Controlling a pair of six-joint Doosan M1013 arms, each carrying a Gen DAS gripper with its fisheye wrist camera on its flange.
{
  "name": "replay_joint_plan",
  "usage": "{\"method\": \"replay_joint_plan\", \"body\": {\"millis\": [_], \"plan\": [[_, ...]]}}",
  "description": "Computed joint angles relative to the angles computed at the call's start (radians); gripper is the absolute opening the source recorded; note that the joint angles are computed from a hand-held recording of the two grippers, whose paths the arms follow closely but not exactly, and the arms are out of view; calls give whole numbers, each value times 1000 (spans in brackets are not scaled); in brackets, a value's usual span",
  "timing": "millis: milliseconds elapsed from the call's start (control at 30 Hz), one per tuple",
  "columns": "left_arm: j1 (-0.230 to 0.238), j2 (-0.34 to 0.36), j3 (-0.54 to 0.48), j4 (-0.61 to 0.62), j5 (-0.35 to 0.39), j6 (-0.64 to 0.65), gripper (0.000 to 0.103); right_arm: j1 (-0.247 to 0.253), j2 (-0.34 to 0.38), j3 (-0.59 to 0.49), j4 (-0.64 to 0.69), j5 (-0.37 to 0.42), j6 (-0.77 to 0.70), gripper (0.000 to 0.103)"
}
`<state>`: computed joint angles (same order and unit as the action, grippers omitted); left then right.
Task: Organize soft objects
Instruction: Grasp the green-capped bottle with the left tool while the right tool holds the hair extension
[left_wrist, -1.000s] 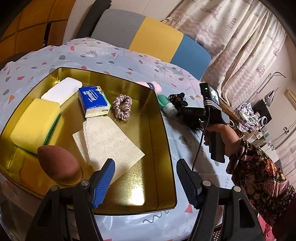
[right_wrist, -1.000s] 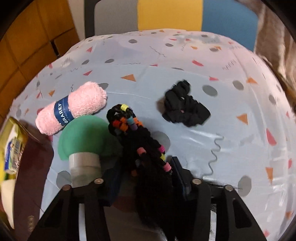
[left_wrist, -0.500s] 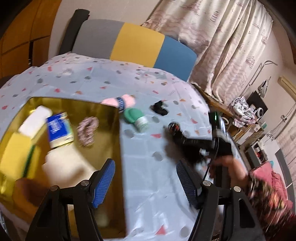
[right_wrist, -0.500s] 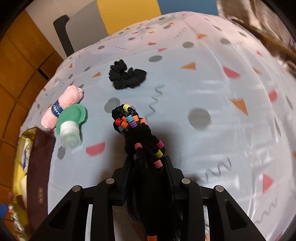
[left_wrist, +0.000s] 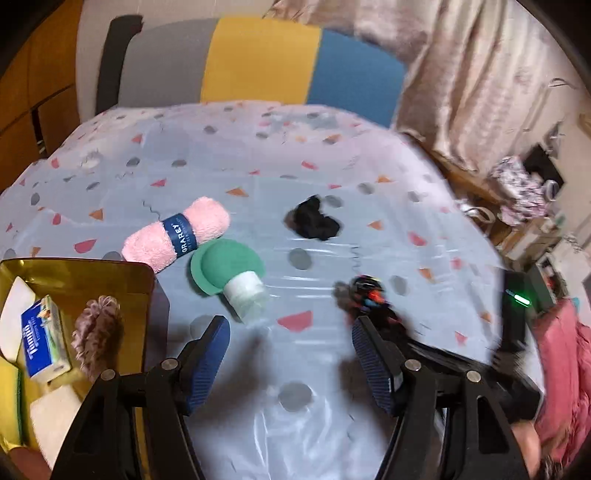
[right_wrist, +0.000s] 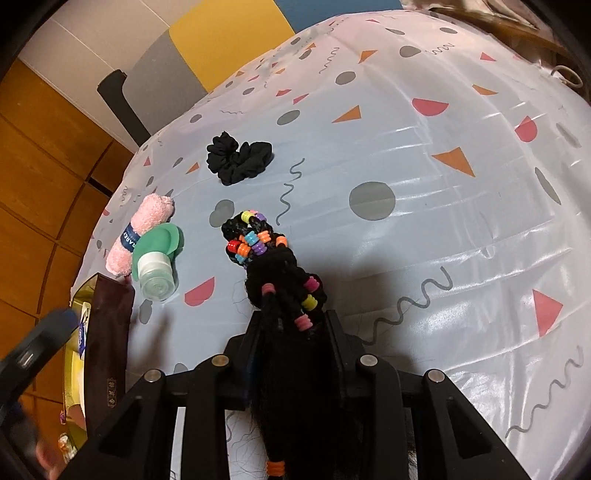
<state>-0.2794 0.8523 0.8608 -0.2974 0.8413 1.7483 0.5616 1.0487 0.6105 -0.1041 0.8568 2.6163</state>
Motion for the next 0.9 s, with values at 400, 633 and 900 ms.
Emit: {"method": "replay_joint_plan", "body": {"millis": [400,633,900], "plan": [[-36,178,-280,337,182,-255,70,7,21,-48,-34,57,29,31],[-48,192,-289,414,138,-278,71,7,24,-54,-36,63,30,31],[-38,172,-241,303,53,-140,77,3,16,-36,-19,43,37,31]]}}
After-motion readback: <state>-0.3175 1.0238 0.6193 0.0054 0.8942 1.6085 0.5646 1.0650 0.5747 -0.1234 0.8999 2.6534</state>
